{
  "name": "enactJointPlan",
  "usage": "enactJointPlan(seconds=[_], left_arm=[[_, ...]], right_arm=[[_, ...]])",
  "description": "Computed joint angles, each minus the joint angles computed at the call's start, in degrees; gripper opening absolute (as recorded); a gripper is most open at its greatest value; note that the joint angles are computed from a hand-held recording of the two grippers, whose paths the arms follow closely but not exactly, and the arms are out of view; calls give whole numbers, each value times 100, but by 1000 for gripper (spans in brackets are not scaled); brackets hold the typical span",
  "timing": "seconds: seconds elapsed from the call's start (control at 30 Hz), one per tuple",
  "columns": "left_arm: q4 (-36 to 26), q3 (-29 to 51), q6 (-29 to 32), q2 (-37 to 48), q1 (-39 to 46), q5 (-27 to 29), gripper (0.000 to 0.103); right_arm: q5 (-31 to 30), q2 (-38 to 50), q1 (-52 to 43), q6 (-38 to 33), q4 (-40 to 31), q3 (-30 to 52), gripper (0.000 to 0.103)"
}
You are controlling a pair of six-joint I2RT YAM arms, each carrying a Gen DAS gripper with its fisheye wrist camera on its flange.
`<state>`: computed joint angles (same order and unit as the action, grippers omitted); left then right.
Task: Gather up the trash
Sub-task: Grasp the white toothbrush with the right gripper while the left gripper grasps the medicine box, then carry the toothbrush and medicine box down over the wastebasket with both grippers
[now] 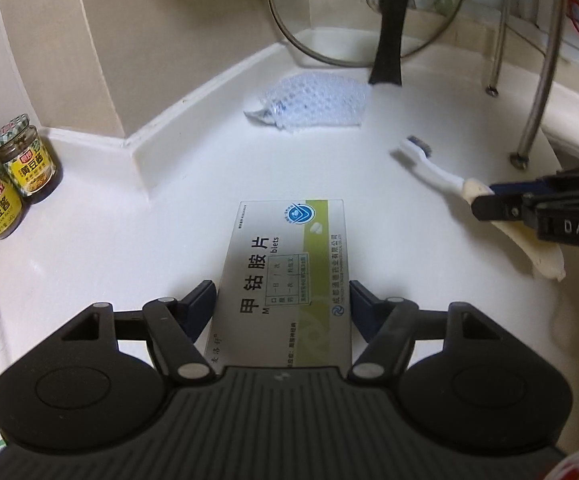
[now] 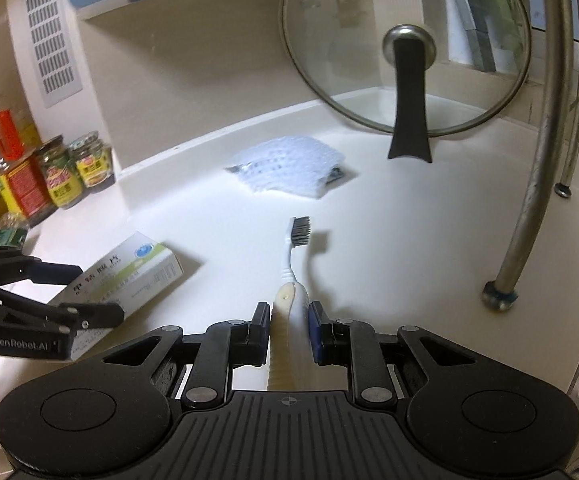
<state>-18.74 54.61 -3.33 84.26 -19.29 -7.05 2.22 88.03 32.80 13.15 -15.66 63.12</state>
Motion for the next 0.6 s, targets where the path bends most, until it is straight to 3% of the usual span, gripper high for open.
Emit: enactJointPlan(seconds=[0.33,0.6], left_arm=[[235,-226,-26,-27,132,259,69],[248,-296,-152,-132,77,156,69]], right_arm=[[526,-261,448,242,-127,-239,21],[667,-482,462,397,-161,-367,21]])
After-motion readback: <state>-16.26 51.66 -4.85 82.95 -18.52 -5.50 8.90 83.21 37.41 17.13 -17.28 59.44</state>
